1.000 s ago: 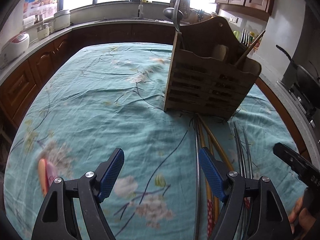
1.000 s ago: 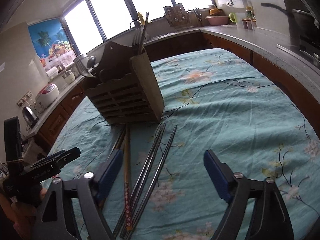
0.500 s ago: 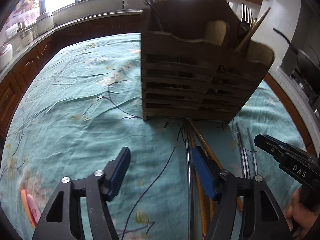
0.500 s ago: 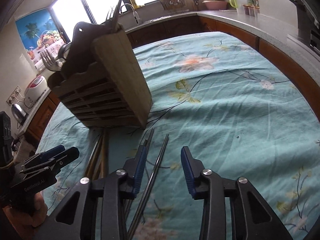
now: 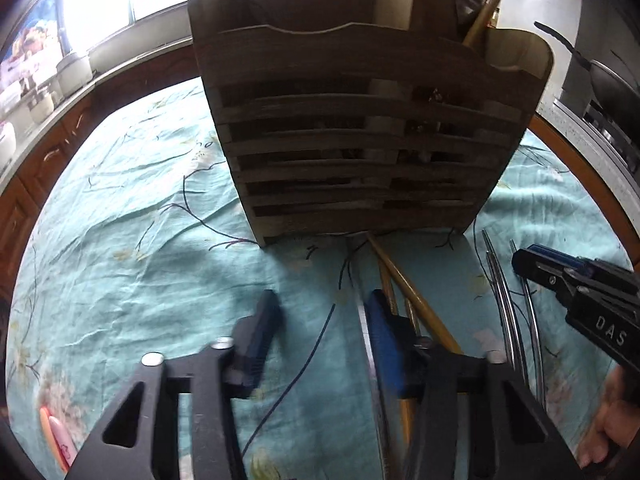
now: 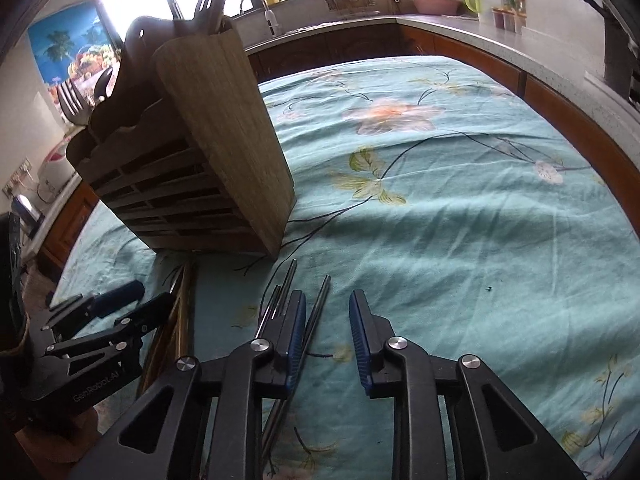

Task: Organize utensils
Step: 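Close the left tool on a chopstick while the right tool grasps a metal chopstick, then lift both held chopsticks and carry them up over the wooden holder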

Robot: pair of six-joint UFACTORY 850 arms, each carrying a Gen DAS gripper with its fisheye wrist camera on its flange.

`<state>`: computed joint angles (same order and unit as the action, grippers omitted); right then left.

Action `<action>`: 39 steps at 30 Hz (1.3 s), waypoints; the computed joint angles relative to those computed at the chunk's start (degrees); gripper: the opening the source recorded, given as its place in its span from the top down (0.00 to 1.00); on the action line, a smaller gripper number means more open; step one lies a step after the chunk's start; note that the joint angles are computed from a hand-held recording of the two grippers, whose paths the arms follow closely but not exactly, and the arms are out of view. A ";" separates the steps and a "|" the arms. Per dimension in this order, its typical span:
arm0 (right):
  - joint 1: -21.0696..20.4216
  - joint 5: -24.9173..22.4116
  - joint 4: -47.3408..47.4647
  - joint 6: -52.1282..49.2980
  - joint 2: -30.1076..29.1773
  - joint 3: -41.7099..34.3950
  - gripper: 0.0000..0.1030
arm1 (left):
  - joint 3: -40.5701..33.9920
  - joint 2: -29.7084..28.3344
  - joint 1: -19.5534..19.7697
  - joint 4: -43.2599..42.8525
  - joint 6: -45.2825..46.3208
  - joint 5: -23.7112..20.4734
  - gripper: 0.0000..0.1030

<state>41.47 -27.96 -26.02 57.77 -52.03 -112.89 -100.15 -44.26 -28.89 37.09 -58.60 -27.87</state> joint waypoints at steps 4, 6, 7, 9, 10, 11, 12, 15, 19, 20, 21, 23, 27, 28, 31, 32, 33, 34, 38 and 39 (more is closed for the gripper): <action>-0.14 -0.40 1.11 -1.89 -0.02 -0.13 0.94 | 3.08 1.85 0.54 -4.15 3.67 3.62 0.89; -0.23 0.03 1.80 -2.65 0.35 0.46 0.94 | 4.97 3.16 0.92 -7.87 6.50 5.08 0.92; -0.30 0.25 2.36 -3.26 0.54 0.74 0.94 | 6.12 3.93 1.40 -12.32 10.16 6.55 0.92; -0.49 1.30 4.13 -4.59 1.46 2.17 0.94 | 6.73 4.43 2.29 -19.95 16.64 7.71 0.92; -0.59 1.76 4.90 -5.13 1.86 2.82 0.94 | 6.60 4.44 2.64 -22.05 18.52 7.77 0.92; -0.74 2.06 5.72 -5.64 1.94 2.97 0.94 | 5.94 4.07 2.97 -23.80 20.06 7.54 0.91; -0.87 2.13 6.55 -6.34 1.81 2.78 0.94 | 4.63 3.27 3.20 -24.13 20.16 6.73 0.91; -1.30 1.86 8.80 -8.29 1.05 1.52 0.92 | 2.22 2.10 3.62 -24.72 20.70 5.20 0.86; -1.28 0.42 9.10 -9.30 -0.37 -0.88 0.92 | -2.37 -0.83 3.28 -22.96 20.58 1.92 0.82; -1.21 0.09 8.90 -9.38 -0.68 -1.39 0.92 | -2.96 -1.23 2.99 -20.88 19.20 1.43 0.82; -1.11 -0.06 8.52 -9.25 -0.75 -1.47 0.92 | -3.35 -1.46 2.61 -18.39 17.69 0.65 0.82; -0.98 -0.44 7.85 -9.32 -1.07 -1.95 0.92 | -3.86 -1.91 1.99 -14.17 14.14 -0.40 0.90; -0.93 -0.01 6.71 -7.92 -0.81 -1.45 0.94 | -1.62 -0.40 2.00 -13.60 12.44 1.48 0.96; -0.95 0.15 6.85 -7.85 -0.62 -1.23 0.94 | -0.17 0.73 1.98 -12.57 11.13 2.44 0.96; -0.91 3.04 6.58 -6.57 1.78 1.92 0.95 | 5.51 5.22 2.12 -10.69 7.63 6.78 0.97; -0.84 3.95 6.09 -5.86 2.59 2.91 0.95 | 7.37 6.76 2.11 -9.59 5.91 7.96 0.97; -0.76 5.04 5.30 -4.85 3.66 4.15 0.95 | 9.21 8.21 2.11 -8.39 4.00 9.34 0.97; -0.73 5.98 4.90 -4.27 4.47 5.06 0.95 | 11.61 10.08 2.14 -6.49 1.15 11.34 0.97; -0.58 10.06 2.85 -1.21 8.35 9.14 0.96 | 18.00 15.59 1.92 3.28 -10.84 14.61 0.97; -0.49 10.71 1.95 -0.24 9.14 9.87 0.96 | 19.50 16.98 1.86 5.95 -14.03 15.23 0.97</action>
